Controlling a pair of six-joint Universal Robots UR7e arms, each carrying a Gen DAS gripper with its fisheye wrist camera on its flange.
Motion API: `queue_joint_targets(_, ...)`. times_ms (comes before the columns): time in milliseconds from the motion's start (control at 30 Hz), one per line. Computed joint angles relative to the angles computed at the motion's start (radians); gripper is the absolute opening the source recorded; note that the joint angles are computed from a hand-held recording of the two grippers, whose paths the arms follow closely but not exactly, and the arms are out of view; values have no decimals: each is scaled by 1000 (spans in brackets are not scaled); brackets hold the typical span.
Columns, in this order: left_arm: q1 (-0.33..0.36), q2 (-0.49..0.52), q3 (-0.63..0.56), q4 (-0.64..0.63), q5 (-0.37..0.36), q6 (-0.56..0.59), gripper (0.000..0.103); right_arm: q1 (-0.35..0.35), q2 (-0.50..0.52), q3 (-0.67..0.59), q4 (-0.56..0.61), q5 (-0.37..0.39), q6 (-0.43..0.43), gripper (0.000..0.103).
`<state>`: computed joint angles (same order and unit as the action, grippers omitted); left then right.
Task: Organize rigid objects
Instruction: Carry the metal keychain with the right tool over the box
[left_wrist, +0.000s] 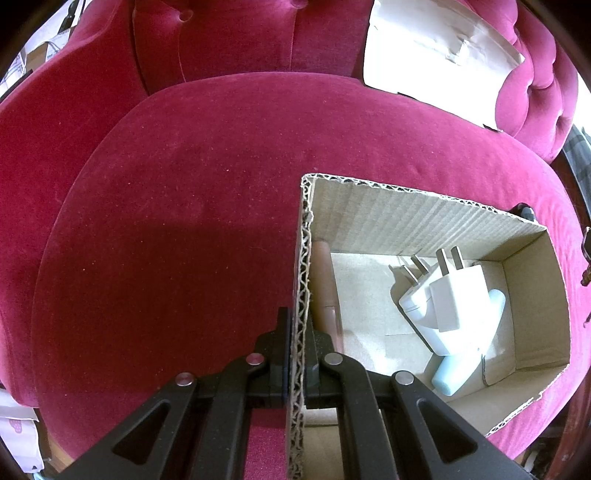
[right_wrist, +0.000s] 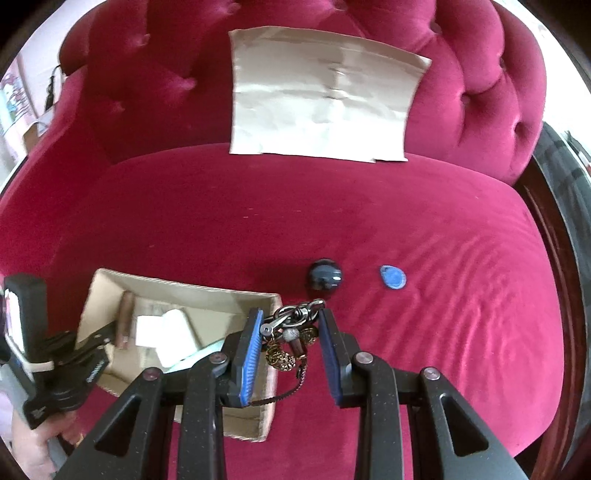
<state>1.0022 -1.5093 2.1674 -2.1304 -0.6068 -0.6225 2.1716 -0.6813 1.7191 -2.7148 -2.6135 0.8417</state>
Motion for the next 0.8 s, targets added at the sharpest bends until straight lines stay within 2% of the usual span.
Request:
queue_joint_targets(367,-1,-3,1,1,-2,4,3,13,83,-95,-63,57,-102,32)
queue_joint_targets(800,0,0,0,-4,-2,9,3,7,149,-173,-138,117,-177,32)
